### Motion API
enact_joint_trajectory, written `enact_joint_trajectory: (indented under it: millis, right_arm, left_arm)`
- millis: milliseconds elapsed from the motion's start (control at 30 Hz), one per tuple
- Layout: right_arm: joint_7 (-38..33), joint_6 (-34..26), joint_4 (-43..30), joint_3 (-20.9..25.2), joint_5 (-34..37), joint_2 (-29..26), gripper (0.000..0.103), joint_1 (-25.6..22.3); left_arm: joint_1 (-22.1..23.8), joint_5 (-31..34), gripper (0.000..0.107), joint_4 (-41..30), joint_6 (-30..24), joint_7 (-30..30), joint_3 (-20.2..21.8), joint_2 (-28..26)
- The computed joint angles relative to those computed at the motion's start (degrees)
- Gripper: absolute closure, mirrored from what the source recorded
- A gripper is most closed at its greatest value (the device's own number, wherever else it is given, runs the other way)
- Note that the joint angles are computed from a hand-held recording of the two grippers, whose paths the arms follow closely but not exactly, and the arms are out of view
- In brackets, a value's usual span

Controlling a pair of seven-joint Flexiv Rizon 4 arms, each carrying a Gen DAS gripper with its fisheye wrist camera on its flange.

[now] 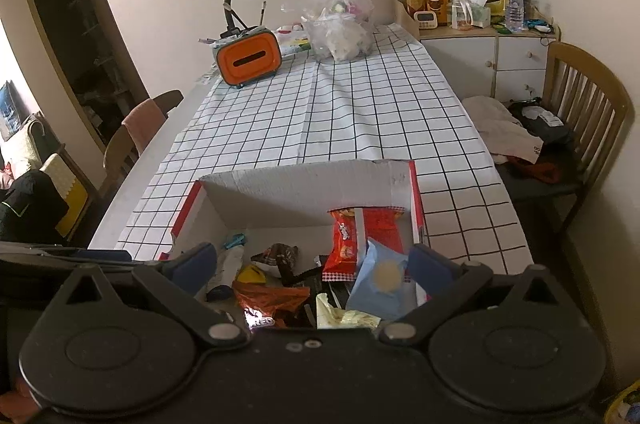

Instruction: Organize snacks

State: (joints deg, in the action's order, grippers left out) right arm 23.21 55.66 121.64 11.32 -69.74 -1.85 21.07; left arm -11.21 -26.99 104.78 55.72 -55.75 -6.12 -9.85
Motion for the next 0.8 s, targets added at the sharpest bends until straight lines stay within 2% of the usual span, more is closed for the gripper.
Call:
enact_joint_trajectory:
  millis: [800]
  right_arm:
    - [0.09,-3.69,1.17,1.36,4.59,1.31,0.000,1.07]
  left_arm:
    - [-0.29,-1.59,0.023,0.66,-2.10,2.34,-0.18,0.32]
